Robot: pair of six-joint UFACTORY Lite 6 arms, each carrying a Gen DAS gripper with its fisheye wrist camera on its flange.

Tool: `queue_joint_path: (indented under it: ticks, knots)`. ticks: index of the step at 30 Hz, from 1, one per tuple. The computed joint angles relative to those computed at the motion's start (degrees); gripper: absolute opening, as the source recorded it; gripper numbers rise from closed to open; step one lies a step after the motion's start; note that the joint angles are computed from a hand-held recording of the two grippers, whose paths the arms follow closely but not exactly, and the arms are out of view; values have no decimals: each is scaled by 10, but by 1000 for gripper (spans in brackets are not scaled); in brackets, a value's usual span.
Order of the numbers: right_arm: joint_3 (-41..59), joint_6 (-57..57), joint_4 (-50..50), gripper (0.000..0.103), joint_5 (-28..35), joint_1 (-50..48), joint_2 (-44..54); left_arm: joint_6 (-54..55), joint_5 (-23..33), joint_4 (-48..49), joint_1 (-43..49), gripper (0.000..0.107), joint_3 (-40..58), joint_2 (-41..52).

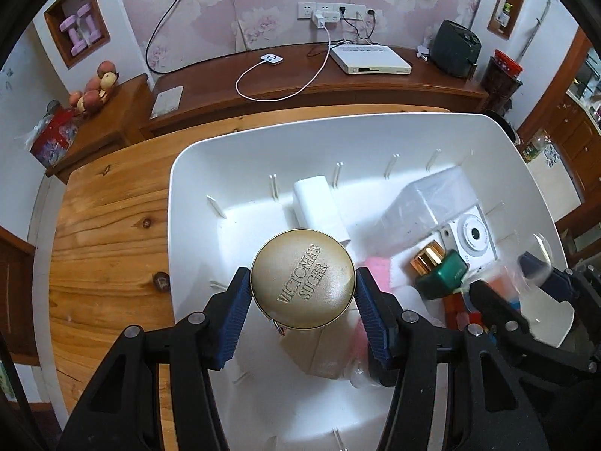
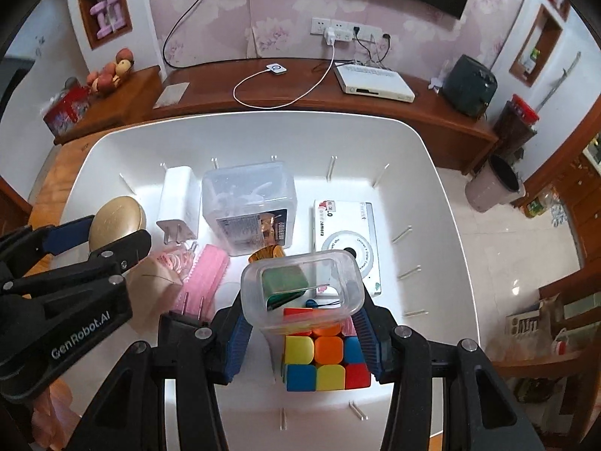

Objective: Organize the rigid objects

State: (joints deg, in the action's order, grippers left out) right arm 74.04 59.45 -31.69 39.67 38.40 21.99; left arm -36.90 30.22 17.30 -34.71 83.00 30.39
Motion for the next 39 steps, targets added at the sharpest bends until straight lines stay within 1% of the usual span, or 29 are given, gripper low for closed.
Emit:
queue_joint_path:
  ticks: [1, 2, 3, 4, 7, 14, 19, 21, 25, 28, 30, 31, 34, 37, 39]
  knots:
    - [7, -1, 1, 60, 4, 3, 4, 8, 0, -9, -1, 66, 1, 1]
    - [5, 1, -2, 62, 7, 7, 0, 6, 3, -9, -3, 74, -2, -5]
    - [3, 8, -7, 63, 9, 10, -5, -10, 2, 4, -6, 81, -9, -14]
    - [0, 15, -15, 63, 14, 15, -9, -33, 1, 25, -11, 83, -17, -25]
    - [-16, 28, -24, 63, 19, 26, -31, -89, 11, 84, -27, 83, -33, -51]
    - [-60, 61, -40, 63, 50, 61, -112, -153, 53, 148, -65, 83, -84, -143]
    - [-91, 83, -45, 63, 81, 96, -186, -157, 104, 141, -92, 83, -117, -227]
    - [-106, 101, -47, 63, 99, 121, -223, -166, 132, 150, -110, 83, -128, -259]
    - [-129, 144, -56, 67, 141, 180, -289, -216, 191, 195, -168, 83, -171, -345]
    - [-141, 191, -73, 67, 190, 245, -329, -262, 233, 218, -228, 83, -214, -424]
    - [-145, 230, -87, 67, 233, 303, -354, -301, 275, 233, -282, 83, -241, -472]
    - [-145, 244, -92, 68, 248, 324, -360, -314, 288, 237, -299, 83, -250, -486]
    - [-141, 309, -111, 72, 319, 418, -378, -377, 363, 255, -384, 83, -273, -527]
    - [-135, 363, -120, 76, 372, 495, -384, -440, 419, 268, -462, 83, -300, -564]
    - [-129, 398, -122, 76, 403, 545, -384, -485, 449, 260, -514, 83, -317, -590]
